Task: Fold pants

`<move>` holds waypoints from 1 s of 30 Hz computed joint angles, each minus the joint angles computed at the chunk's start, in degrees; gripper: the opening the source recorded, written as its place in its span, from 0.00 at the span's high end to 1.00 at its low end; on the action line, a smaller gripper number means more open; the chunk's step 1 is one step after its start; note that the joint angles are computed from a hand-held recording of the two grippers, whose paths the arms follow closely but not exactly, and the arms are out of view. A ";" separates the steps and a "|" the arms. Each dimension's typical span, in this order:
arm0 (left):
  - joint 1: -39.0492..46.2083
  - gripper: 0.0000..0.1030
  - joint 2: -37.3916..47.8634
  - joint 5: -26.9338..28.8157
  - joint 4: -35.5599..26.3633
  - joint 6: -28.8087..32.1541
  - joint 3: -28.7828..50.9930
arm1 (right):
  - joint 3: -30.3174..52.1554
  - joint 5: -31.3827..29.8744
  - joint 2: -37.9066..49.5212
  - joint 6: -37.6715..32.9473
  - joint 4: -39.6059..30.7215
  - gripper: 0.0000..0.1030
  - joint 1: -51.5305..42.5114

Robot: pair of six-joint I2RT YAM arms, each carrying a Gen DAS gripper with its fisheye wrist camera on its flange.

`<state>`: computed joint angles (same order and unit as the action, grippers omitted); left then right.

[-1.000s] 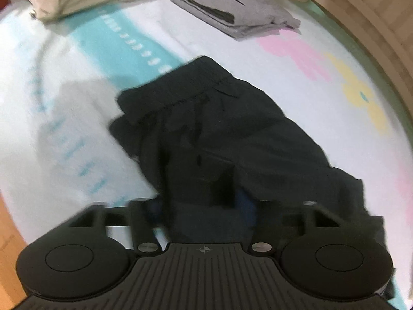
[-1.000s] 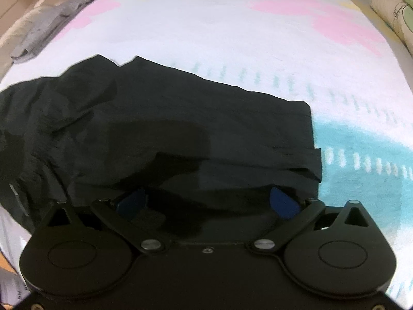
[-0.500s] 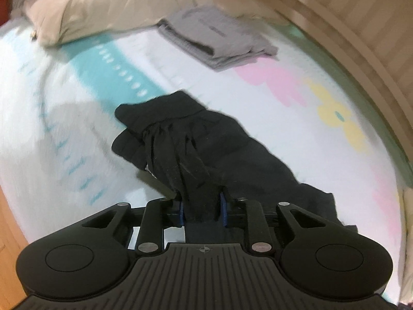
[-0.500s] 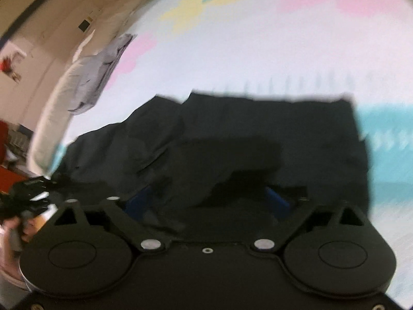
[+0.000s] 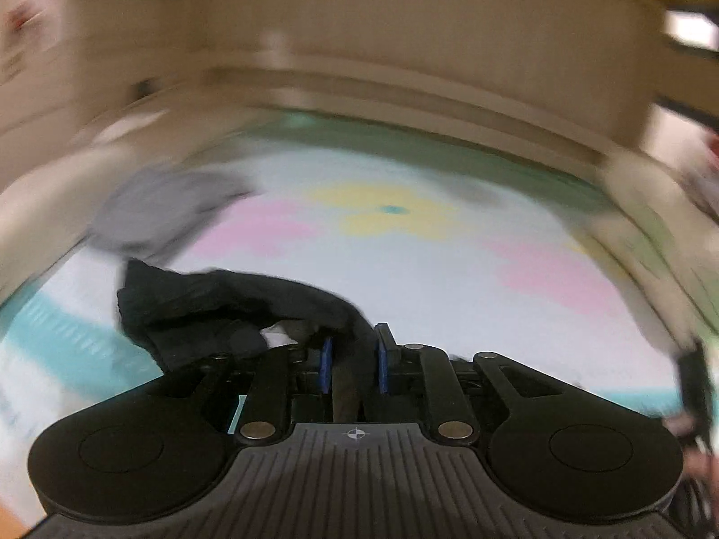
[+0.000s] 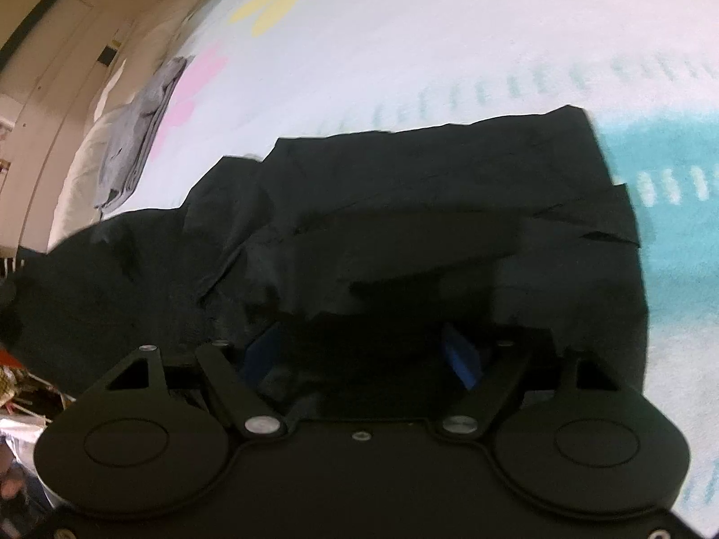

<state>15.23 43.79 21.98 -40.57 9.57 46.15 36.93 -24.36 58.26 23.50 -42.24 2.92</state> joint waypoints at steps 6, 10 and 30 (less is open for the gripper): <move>-28.82 0.72 0.68 -8.74 -2.33 5.11 -5.26 | -0.07 -1.57 -0.25 -1.46 -1.35 0.22 -6.37; -30.66 0.72 1.07 -3.00 -6.77 12.02 -7.26 | -0.47 -2.96 -0.09 -2.69 -1.61 0.22 -9.54; -13.07 0.52 28.95 -4.24 4.08 6.11 -1.21 | -3.81 -9.68 -0.78 4.83 11.80 0.11 -13.70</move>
<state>2.16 72.74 17.74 -36.49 15.68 44.95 33.13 -34.04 57.48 28.33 -30.44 -10.78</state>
